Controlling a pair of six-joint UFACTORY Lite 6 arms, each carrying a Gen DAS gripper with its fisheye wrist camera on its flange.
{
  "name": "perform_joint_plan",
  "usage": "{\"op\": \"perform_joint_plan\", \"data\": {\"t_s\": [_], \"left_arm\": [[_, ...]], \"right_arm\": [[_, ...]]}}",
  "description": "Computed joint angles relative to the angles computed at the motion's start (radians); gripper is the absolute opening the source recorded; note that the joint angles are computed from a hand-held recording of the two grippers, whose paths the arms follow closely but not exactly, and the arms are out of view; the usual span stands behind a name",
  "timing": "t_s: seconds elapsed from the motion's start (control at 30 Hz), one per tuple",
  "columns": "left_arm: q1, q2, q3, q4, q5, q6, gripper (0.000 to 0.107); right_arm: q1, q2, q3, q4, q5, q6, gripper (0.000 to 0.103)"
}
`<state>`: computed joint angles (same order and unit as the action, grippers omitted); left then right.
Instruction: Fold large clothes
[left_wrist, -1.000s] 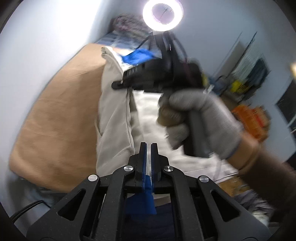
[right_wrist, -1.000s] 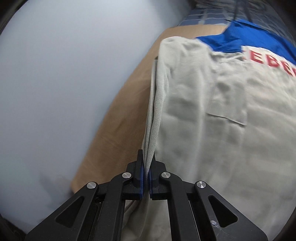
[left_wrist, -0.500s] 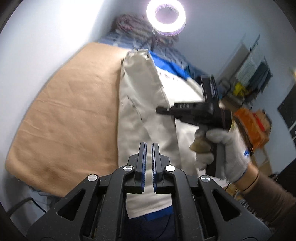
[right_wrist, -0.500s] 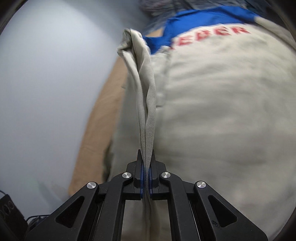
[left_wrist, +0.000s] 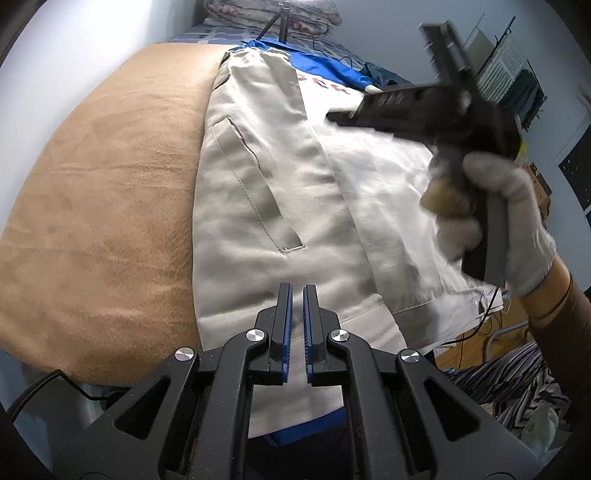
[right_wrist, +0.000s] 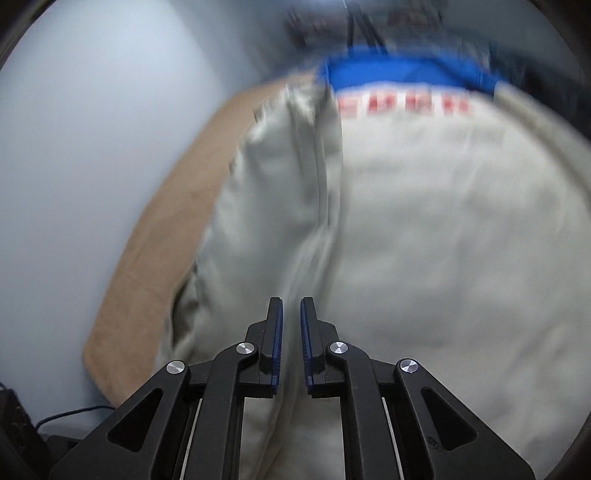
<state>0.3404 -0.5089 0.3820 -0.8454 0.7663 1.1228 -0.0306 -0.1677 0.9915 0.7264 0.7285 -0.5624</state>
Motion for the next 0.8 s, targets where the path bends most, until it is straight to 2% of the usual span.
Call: {"op": "perform_joint_plan", "data": {"t_s": [0.1, 0.13, 0.3, 0.37, 0.47, 0.6, 0.8], "left_arm": [[0.007, -0.002, 0.009, -0.021, 0.009, -0.003, 0.003], [0.013, -0.008, 0.011, -0.029, 0.014, -0.002, 0.003], [0.034, 0.002, 0.038, -0.061, 0.025, 0.012, 0.003], [0.022, 0.023, 0.049, -0.074, 0.01, 0.017, 0.003], [0.021, 0.079, 0.069, -0.1, 0.004, 0.037, 0.003], [0.016, 0.115, 0.072, -0.119, 0.001, 0.058, 0.003], [-0.009, 0.203, 0.026, -0.143, -0.034, 0.093, 0.003]], "right_arm": [[-0.003, 0.023, 0.104, 0.005, -0.003, -0.059, 0.008], [0.047, 0.047, 0.141, -0.015, -0.025, -0.027, 0.008], [0.17, 0.357, 0.477, -0.054, -0.127, -0.03, 0.008], [0.171, 0.444, 0.569, -0.02, -0.1, -0.064, 0.008], [0.182, 0.627, 0.783, -0.039, -0.067, -0.006, 0.008], [0.2, 0.853, 1.065, -0.143, -0.026, 0.104, 0.008], [0.173, 1.057, 1.287, -0.332, 0.02, 0.28, 0.008]]}}
